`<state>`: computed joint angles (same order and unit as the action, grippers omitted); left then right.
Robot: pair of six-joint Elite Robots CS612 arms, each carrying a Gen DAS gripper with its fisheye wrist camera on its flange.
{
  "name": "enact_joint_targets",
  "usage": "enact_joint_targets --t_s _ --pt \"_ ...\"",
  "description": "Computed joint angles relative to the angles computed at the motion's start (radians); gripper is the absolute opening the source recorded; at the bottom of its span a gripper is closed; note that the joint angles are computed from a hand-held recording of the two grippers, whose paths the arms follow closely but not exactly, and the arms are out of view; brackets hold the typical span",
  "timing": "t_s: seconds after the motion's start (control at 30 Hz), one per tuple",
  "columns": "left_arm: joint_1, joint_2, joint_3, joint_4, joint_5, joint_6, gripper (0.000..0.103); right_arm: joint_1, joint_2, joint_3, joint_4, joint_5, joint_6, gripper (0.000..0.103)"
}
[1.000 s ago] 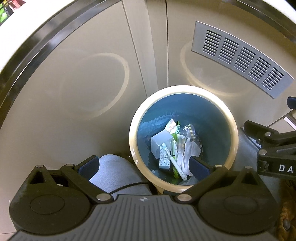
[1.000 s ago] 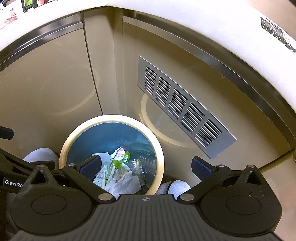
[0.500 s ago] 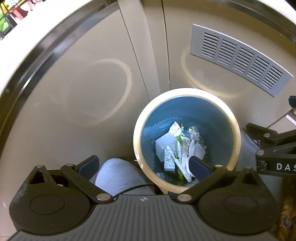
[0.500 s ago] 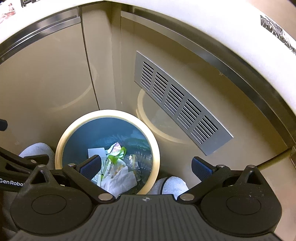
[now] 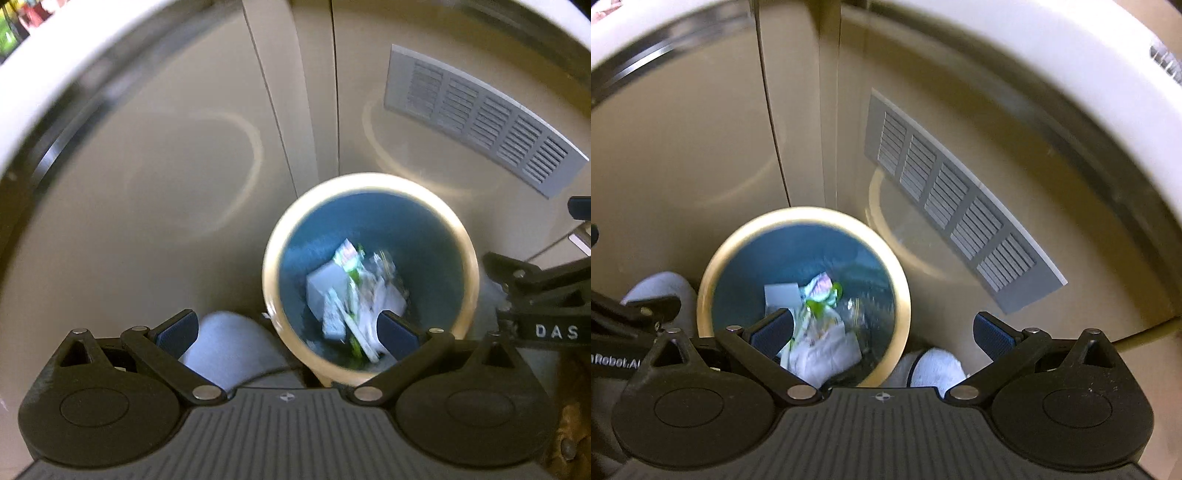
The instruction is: Collect trash
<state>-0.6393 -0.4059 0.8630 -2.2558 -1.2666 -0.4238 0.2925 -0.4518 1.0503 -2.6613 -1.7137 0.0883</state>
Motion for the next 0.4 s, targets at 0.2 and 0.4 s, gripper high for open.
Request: enact_joint_targets --t_s 0.2,0.4 --pt "0.001 0.007 -0.007 0.016 0.003 -0.014 0.103 -0.001 0.004 -0.008 0.023 0.001 0.008 0.103" --pt "-0.004 -0.001 0.01 -0.006 0.034 -0.041 0.103 0.001 -0.003 0.005 -0.003 -0.013 0.0 0.103"
